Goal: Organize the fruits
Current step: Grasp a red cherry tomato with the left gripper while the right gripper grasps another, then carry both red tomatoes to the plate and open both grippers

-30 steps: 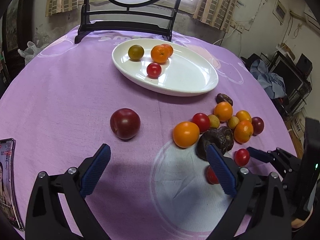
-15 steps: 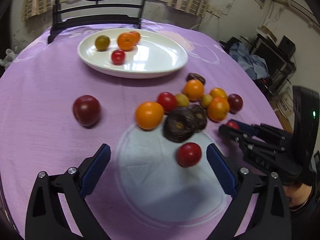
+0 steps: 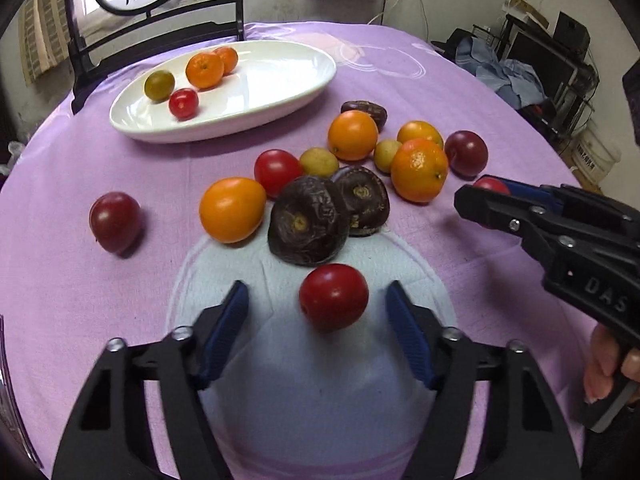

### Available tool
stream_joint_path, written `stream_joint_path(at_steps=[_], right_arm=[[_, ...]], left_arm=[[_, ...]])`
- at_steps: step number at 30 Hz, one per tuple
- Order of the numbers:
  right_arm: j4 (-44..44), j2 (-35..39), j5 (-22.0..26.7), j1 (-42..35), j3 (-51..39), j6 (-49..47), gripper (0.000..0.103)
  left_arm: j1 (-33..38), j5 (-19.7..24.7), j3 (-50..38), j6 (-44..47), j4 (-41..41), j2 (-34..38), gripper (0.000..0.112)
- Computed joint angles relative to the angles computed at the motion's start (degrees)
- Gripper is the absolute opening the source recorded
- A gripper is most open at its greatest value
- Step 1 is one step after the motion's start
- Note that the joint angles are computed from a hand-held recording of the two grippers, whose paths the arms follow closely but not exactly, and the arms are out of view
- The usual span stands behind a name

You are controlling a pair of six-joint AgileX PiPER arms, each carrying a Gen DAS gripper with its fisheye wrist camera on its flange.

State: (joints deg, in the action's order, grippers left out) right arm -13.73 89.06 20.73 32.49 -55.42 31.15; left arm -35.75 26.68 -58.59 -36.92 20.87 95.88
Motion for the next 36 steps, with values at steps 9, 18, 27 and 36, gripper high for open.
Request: stream_joint_path(at_steps=[9, 18, 27, 36], right_arm=[[-0.24, -0.02, 0.16, 0.27, -0.10, 0.51, 0.029], [0.90, 0.13, -0.40, 0.16, -0.23, -0.03, 0.029], [0.13, 8.22, 8.95, 1.79, -20.12, -6.79, 0.029], [3.40, 31.69, 23.22, 1.74, -52.34, -12.18, 0.031]], left_arm=[[-0.92, 1.94, 0.87, 0.69, 1.26, -2.39, 0.030], [7.98, 4.92, -2.55, 14.85, -9.15, -9.14, 0.030], [20.16, 11.49, -23.75, 25.26, -17.10, 2.53, 0.030], [24.06, 18.47, -44.74, 24.40, -17.42, 21.19, 0.030]])
